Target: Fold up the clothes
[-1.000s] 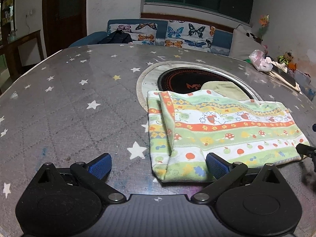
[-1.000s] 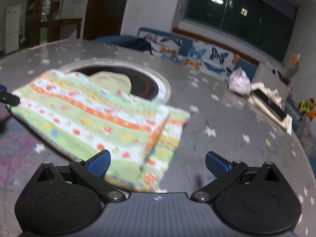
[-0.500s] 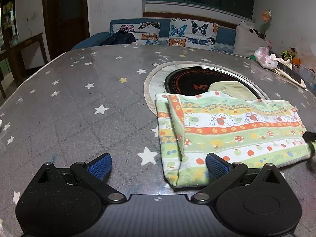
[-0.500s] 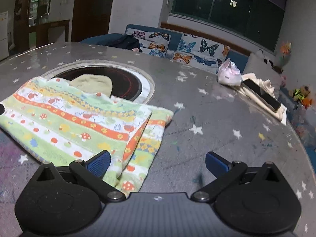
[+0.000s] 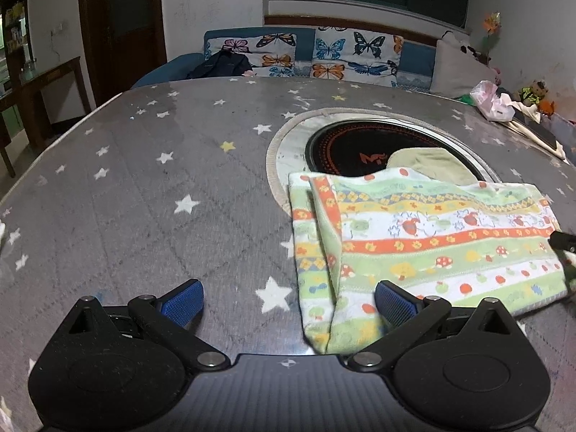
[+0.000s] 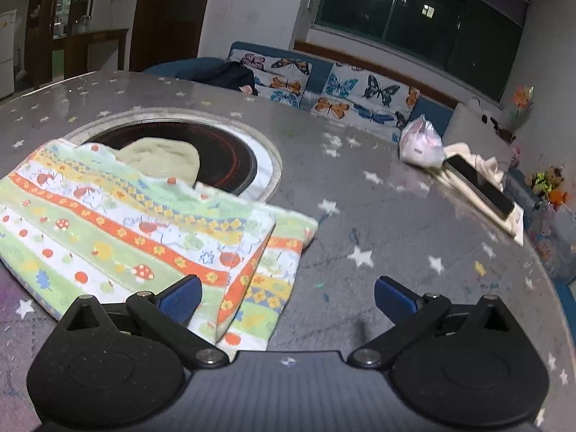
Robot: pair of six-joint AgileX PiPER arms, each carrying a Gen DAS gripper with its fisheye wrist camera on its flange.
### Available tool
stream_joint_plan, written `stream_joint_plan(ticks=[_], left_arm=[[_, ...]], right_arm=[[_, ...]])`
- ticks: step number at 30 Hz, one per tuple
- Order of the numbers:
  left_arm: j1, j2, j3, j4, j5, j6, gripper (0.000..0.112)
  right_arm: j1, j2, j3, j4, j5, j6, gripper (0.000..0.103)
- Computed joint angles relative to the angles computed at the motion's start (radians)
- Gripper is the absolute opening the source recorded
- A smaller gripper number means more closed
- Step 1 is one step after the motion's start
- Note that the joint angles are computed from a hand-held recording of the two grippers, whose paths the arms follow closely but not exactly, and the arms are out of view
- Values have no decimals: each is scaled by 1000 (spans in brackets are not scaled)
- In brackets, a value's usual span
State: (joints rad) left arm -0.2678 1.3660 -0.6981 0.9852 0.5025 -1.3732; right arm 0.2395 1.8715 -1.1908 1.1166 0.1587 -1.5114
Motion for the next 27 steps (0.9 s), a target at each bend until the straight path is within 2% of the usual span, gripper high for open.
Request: stream_joint_plan(ticks=[5,8,10,14,17,19,22,25,27], left_arm=[[-4,38,-41,47,16,-49,103],[2,77,-54,46,32,-37,103],[23,74,-51,20,11,-7,103],[16,75,-96,23,35,1,103],[10,82,-137,43,16,-1,103],[4,89,-158,50,-12,4,103],[-3,104,-171,48,-92,37,103],[7,138,-183,30,-145,78,103],[27,165,-196,-35,-166,150,103]], right_arm=[[11,16,-42,-1,2,30,103],[25,46,-59,-127,-9,145,103],[26,52,-53,-113,-17,122,103],[27,39,-66,-96,-15,107,103],[21,48,-124,-99,71,135,103],[13,65,-177,-125,168,196,103],[-7,114,-276,-173,363,299,103],[-6,174,-357,-256,464,412,103],[-6,190,-363,-283,457,435,103]])
